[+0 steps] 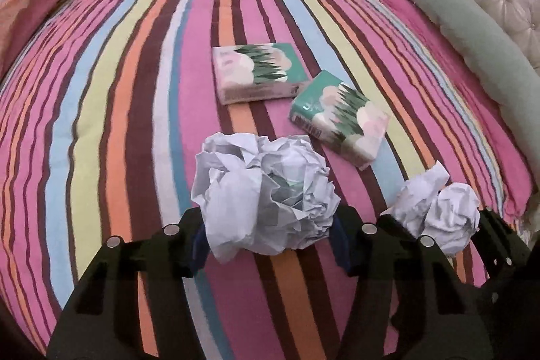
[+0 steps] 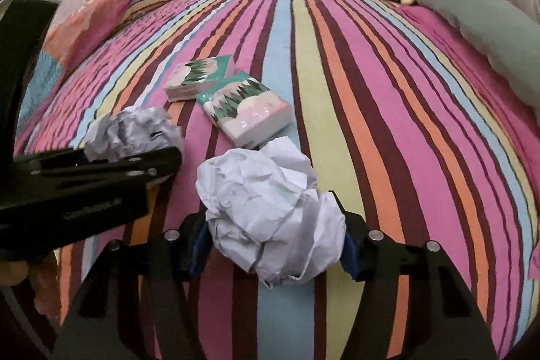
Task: Collect trash
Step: 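Grasp the large paper ball with the left tool while the right tool grasps the smaller paper ball, then carry both held paper balls down over the white mesh wastebasket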
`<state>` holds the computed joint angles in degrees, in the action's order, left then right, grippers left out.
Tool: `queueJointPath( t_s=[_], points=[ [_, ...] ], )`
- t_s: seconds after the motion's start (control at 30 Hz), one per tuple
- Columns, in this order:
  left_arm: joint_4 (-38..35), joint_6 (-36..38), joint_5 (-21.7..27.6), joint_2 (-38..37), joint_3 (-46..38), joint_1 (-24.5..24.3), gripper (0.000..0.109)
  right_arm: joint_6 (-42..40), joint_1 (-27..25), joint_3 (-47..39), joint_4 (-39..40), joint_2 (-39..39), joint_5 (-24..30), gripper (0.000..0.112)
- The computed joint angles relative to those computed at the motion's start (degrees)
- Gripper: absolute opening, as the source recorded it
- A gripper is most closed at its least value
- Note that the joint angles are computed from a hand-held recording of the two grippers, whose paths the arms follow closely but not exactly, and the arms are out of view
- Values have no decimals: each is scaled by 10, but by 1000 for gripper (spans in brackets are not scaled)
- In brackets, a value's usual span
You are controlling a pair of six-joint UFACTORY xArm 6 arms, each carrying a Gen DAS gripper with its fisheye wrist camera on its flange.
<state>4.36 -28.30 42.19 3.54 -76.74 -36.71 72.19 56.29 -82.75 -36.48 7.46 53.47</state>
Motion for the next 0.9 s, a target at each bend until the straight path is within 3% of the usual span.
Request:
queueJointPath(
  t_s=[0.17,0.33,0.53,0.9],
  points=[
    [27,-37,-17,-88,90,-5,57,39,22,29,0,-30,9,58],
    [54,-69,-3,-185,175,-21,57,94,59,64,0,-65,20,58],
    [92,-128,31,-323,288,-60,57,207,114,121,-14,-119,29,58],
    [138,-252,124,-557,432,-155,57,311,212,145,-48,-167,81,58]
  ],
)
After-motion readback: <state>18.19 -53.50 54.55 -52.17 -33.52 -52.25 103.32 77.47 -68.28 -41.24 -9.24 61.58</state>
